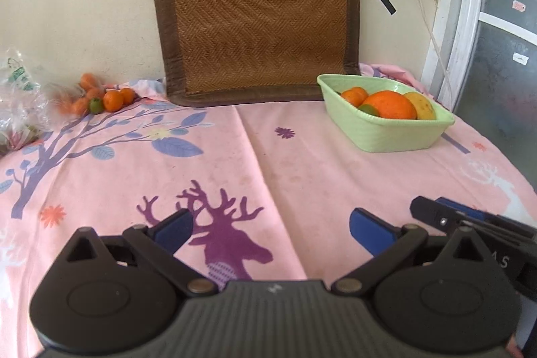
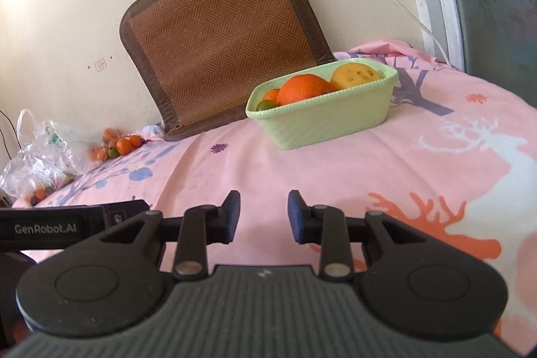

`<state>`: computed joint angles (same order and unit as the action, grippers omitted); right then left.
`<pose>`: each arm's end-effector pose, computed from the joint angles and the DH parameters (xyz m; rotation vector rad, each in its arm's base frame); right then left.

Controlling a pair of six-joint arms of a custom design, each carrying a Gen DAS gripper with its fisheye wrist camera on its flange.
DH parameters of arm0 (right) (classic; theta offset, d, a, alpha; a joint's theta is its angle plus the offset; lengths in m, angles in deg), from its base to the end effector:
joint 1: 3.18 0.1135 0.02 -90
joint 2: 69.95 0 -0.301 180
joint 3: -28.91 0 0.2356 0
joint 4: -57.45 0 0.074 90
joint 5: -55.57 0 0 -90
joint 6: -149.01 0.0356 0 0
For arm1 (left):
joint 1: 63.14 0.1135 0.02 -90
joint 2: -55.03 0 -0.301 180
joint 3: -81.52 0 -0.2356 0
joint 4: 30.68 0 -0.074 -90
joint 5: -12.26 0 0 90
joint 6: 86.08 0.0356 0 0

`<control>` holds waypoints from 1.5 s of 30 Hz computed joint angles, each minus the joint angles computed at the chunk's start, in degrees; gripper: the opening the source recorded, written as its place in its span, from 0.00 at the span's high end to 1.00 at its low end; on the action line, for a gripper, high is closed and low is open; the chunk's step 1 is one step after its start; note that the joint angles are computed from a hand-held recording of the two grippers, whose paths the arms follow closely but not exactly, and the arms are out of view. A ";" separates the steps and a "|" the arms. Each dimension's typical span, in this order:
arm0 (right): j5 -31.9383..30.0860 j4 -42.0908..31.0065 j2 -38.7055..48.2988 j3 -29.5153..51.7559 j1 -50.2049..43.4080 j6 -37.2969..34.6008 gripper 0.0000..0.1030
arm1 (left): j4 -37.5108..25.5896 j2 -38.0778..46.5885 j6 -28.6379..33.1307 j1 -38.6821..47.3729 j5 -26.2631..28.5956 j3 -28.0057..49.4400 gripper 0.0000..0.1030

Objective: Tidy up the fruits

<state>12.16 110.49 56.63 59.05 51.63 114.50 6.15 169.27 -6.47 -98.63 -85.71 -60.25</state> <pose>0.1620 0.1849 0.0534 0.3894 2.0328 0.2185 0.2351 -0.1616 0.0903 0.4181 2.2222 -0.2735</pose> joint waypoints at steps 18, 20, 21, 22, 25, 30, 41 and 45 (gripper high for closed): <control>-1.19 8.26 3.32 -3.48 -2.56 4.96 0.56 | 11.88 9.45 4.06 -1.45 -4.24 3.09 0.00; -0.43 5.94 2.56 -2.74 -2.11 5.18 0.56 | 11.14 9.60 4.04 -0.73 -2.47 4.00 0.00; -0.18 4.51 2.07 -2.26 -1.92 5.20 0.56 | 10.05 9.63 3.75 -0.42 -1.76 4.60 0.00; -0.02 3.51 1.78 -1.90 -1.80 5.08 0.56 | 9.01 9.73 3.21 -0.28 -1.51 5.11 0.00; 0.29 1.34 1.18 -1.11 -1.67 4.92 0.56 | 5.13 10.24 2.69 -0.18 -2.06 6.76 0.00; 0.34 0.53 0.95 -0.82 -1.71 4.87 0.54 | 3.19 10.13 2.32 -0.23 -2.66 7.53 0.00; 6.56 -9.29 -1.22 1.26 -1.59 10.26 0.49 | 1.72 10.93 8.71 -1.96 -7.11 14.50 0.00; 7.92 -12.33 -1.33 3.48 -0.54 6.29 0.47 | 2.64 14.35 5.60 -1.90 -6.56 15.40 0.00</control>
<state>20.08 98.16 55.30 62.54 51.09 120.79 8.79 183.63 -0.87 -100.54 -92.27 -44.85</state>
